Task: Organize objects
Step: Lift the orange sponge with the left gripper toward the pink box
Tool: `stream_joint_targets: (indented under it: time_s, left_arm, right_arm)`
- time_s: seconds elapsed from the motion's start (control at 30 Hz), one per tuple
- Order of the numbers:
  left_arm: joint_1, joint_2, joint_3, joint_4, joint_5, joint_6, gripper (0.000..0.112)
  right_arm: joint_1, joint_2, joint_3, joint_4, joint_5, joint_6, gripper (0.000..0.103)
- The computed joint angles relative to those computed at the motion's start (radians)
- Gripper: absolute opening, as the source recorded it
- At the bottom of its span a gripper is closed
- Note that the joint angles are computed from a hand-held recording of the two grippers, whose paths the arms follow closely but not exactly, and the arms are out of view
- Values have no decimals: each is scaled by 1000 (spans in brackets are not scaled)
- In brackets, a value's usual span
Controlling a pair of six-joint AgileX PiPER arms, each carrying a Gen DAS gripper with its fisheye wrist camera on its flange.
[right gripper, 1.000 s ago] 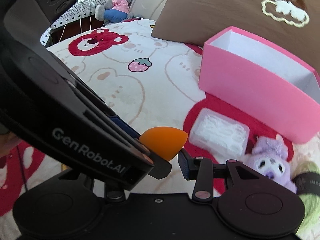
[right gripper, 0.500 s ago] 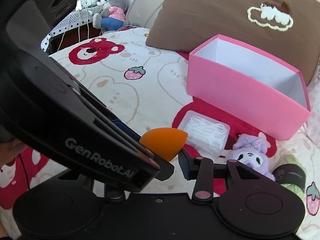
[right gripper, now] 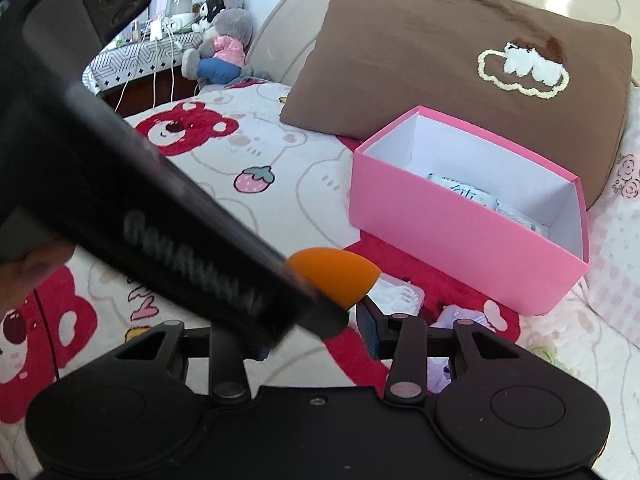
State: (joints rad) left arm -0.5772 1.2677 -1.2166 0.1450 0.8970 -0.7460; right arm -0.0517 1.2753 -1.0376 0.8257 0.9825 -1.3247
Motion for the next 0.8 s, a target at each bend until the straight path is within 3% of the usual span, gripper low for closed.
stream_joint_targets:
  time_s: [0.13, 0.47, 0.63, 0.8]
  left_arm:
    - [35, 18, -44, -55, 26, 34, 40]
    - [79, 131, -322, -90, 168, 165, 41]
    - [104, 142, -404, -114, 193, 236, 40]
    - [120, 178, -491, -119, 232, 265, 40]
  right_arm:
    - [-31, 6, -31, 73, 37, -28, 47]
    - [-29, 71, -218, 49, 67, 63, 47]
    - [-55, 87, -246, 110, 81, 40, 47]
    - [-39, 100, -264, 130, 49, 48, 47]
